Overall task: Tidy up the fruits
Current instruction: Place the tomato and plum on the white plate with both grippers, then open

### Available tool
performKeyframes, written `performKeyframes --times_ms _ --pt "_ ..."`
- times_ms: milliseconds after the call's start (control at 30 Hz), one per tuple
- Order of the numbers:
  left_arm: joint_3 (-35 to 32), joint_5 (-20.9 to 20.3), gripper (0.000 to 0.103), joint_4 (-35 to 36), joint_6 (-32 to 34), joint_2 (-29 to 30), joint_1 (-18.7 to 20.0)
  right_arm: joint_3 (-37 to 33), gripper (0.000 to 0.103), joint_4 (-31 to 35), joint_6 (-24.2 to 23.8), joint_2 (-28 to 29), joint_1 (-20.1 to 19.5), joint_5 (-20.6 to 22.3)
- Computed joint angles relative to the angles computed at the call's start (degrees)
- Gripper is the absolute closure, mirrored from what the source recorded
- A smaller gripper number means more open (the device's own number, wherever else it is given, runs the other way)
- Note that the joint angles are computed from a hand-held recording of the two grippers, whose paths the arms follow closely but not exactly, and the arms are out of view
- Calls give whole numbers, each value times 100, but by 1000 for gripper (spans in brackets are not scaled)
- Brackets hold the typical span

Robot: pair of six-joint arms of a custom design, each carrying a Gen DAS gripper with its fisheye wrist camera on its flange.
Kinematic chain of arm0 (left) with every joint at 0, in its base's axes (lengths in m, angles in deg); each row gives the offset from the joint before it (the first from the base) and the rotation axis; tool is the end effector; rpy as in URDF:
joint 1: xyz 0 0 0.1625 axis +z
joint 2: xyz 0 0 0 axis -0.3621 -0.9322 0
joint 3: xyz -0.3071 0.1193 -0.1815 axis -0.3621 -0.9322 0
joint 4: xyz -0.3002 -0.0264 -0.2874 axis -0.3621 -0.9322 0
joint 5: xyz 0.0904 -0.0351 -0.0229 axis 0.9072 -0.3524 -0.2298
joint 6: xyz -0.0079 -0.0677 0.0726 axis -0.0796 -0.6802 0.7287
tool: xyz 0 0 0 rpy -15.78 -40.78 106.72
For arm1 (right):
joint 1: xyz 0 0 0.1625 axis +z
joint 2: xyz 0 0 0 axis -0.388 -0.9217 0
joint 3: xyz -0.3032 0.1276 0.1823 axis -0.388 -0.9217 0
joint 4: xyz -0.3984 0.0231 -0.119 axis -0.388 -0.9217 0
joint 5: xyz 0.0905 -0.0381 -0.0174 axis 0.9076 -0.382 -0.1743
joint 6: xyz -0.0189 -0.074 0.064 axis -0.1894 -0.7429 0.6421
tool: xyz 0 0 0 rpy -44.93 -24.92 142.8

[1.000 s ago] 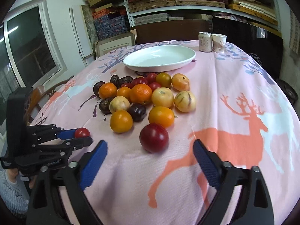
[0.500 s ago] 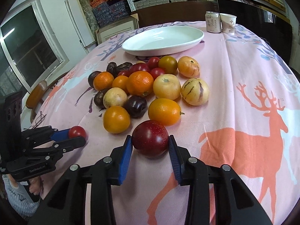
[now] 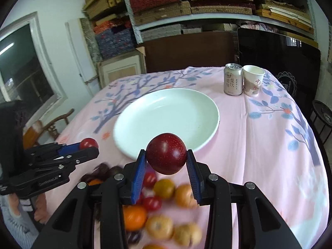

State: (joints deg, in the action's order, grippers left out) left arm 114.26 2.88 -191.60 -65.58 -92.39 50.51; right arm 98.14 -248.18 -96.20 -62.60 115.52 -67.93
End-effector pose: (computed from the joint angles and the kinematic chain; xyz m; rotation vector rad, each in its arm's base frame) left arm -0.2624 -0.3798 0.0660 0.6731 2.4261 -0.7685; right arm 0.1184 -0.3586 0.2211 0.4804 -2.5000 0.8856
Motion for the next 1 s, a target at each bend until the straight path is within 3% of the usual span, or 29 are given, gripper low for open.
performKeyframes --times_ms 167,200,233,267,300,367,400,600,767,833,900,1000 --pt "-756 -225 75 -266 454 844 723 -583 62 -126 -84 1041 -259 -42" --pt "-806 -280 75 -329 513 914 805 -589 59 -234 -78 1163 -250 -60" --pt "-830 -327 75 -339 584 955 860 -560 44 -465 -122 1251 -318 28" --pt "-803 -347 74 -368 634 974 884 -499 36 -734 -166 1287 -369 102" --pt "-781 -343 73 -417 656 989 900 -460 36 -896 -218 1285 -381 122" --pt "-760 -317 58 -511 651 996 911 -395 36 -909 -297 1136 -420 291" --pt "-737 -302 57 -556 669 991 899 -343 35 -978 -269 1043 -463 407" --pt "-483 4 47 -655 575 877 672 -174 24 -1351 -146 820 -606 555" --pt "68 545 28 -595 135 460 286 91 21 -1687 -278 649 -541 516" --pt "458 752 18 -503 -215 123 65 389 13 -2049 -449 487 -524 466" --pt "968 1076 15 -45 -934 -335 -253 710 10 -2450 -575 336 -575 419" --pt "1651 1010 15 674 -1922 -1050 -640 1311 6 -2687 -590 -247 -968 652"
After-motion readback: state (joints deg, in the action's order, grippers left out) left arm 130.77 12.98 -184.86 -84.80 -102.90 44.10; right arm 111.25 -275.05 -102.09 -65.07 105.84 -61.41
